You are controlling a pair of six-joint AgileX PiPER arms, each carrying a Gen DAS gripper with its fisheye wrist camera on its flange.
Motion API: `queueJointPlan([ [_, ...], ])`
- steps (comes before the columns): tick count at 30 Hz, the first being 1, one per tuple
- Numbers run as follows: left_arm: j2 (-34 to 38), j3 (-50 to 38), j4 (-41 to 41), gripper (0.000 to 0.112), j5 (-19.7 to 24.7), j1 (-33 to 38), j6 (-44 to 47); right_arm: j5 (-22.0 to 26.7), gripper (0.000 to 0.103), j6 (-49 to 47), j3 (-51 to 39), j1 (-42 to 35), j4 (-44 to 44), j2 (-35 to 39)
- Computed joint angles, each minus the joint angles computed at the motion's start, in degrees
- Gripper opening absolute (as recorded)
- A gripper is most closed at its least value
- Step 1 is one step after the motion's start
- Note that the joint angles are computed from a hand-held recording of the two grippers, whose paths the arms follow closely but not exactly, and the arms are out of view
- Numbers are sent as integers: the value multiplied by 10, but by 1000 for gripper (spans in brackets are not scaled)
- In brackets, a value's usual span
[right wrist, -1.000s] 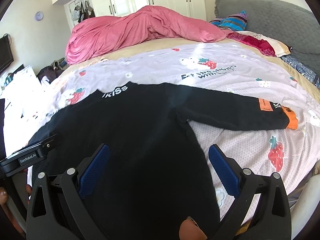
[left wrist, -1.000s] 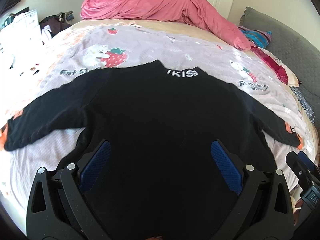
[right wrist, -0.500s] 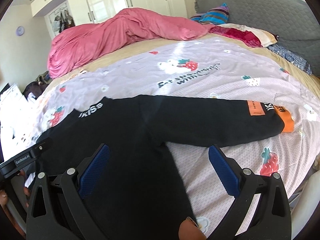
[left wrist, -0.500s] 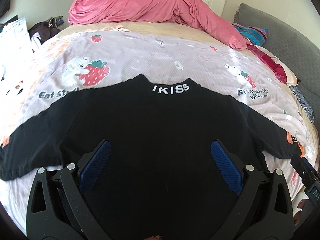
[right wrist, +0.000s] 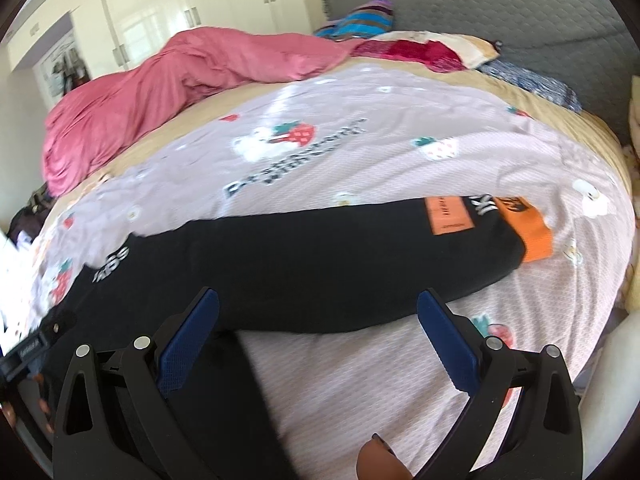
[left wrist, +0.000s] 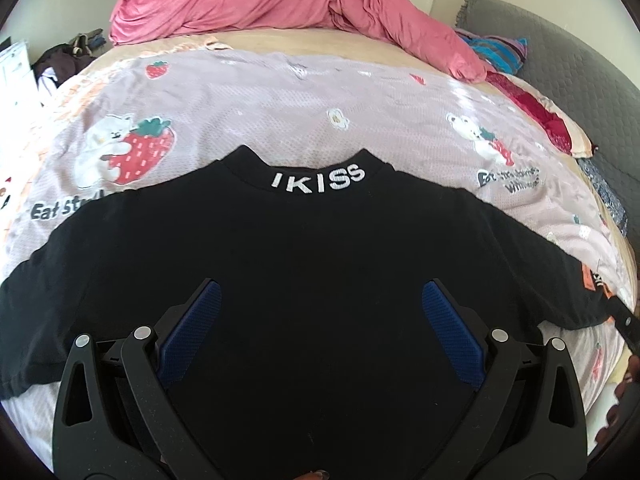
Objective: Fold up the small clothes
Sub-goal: 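Move the right gripper along the sleeve toward its orange cuff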
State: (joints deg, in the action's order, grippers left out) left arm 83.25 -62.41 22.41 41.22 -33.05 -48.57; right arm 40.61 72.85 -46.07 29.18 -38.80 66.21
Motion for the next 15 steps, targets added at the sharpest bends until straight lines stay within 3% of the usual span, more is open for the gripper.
queueJointPlan([
  [10,25,0,-38,95,-50,22,78,-32,99,-46,33,-151,50,-9],
  [15,35,11,-68,95,-70,37,105,-84,99,-129,49,-258,141,12],
])
